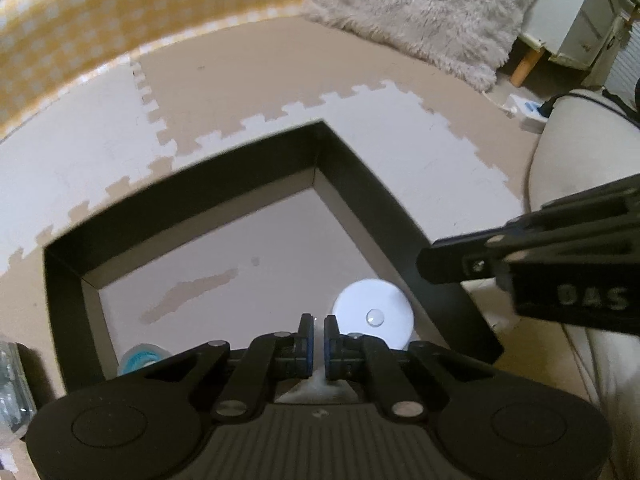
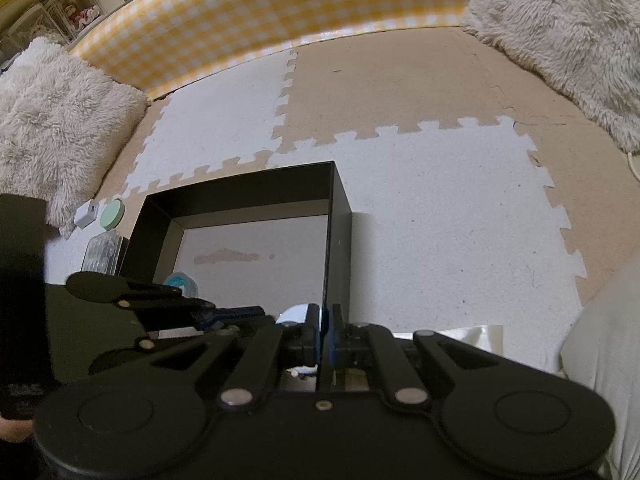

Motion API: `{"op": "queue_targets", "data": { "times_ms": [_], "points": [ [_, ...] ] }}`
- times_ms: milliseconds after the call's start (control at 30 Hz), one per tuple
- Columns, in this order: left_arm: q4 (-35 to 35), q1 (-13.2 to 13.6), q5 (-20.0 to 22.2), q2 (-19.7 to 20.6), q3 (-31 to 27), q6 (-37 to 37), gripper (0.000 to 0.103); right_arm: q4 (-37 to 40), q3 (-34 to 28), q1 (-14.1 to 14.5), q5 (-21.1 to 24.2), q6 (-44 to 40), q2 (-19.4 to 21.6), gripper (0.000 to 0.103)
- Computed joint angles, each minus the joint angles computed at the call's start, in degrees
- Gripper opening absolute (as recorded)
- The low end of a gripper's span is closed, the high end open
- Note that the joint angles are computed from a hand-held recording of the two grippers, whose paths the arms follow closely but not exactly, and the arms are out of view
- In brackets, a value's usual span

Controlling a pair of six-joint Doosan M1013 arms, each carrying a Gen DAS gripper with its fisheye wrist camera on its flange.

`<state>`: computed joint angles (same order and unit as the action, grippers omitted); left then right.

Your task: Organize rigid objects

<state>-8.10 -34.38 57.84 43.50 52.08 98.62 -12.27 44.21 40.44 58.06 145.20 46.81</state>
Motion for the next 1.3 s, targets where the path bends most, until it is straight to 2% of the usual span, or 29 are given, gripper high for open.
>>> {"op": "queue_targets", "data": {
  "times_ms": [100,133,200,267,400,467,533,700,767,900,1300],
  "points": [
    [0.0,-0.1,-0.6,-0.6,0.3,-0.2,0.009,0.1,0.1,0.0,-0.1,0.0,0.0,0.005],
    [0.0,-0.1,-0.8,-1.0,0.5,-0.3,0.014,0.1,0.1,0.0,-0.1,0.1,0.0,0.005],
    [0.2,-0.2,-1.4,-1.6,1.2,-0.5,0.024,0.0,0.0,0.0,-0.1,0.1,0.0,0.005],
    [0.5,-0.2,-1.9,-2.2,1.8,-1.3,0.039,0.0,0.0,0.0,0.0,0.0,0.0,0.005],
    [0.0,-0.2,-2.4,-3.6,3.5,-1.7,0.057,-0.1,0.3,0.0,-0.2,0.1,-0.1,0.005],
    [-0.1,-0.2,-3.1,-4.4,4.6,-2.1,0.071,-0.2,0.3,0.0,-0.2,0.0,-0.1,0.005],
    [0.1,-0.3,-4.0,-5.3,5.9,-2.6,0.08,-0.2,0.3,0.0,-0.2,-0.1,-0.1,0.005],
    [0.1,0.0,-5.7,-7.3,8.7,-3.5,0.09,-0.4,0.3,0.0,-0.1,-0.1,-0.1,0.005],
    [0.1,0.1,-6.9,-8.2,10.1,-4.0,0.098,-0.6,0.2,0.1,0.0,-0.2,-0.1,0.005],
    [0.9,0.4,-9.5,-10.0,12.9,-5.9,0.103,-0.7,0.1,0.1,0.2,-0.3,0.0,0.005],
    [5.8,2.6,-15.1,-14.0,18.7,-13.4,0.103,-1.0,-0.3,0.2,0.6,-0.4,0.2,0.005]
  ]
}}
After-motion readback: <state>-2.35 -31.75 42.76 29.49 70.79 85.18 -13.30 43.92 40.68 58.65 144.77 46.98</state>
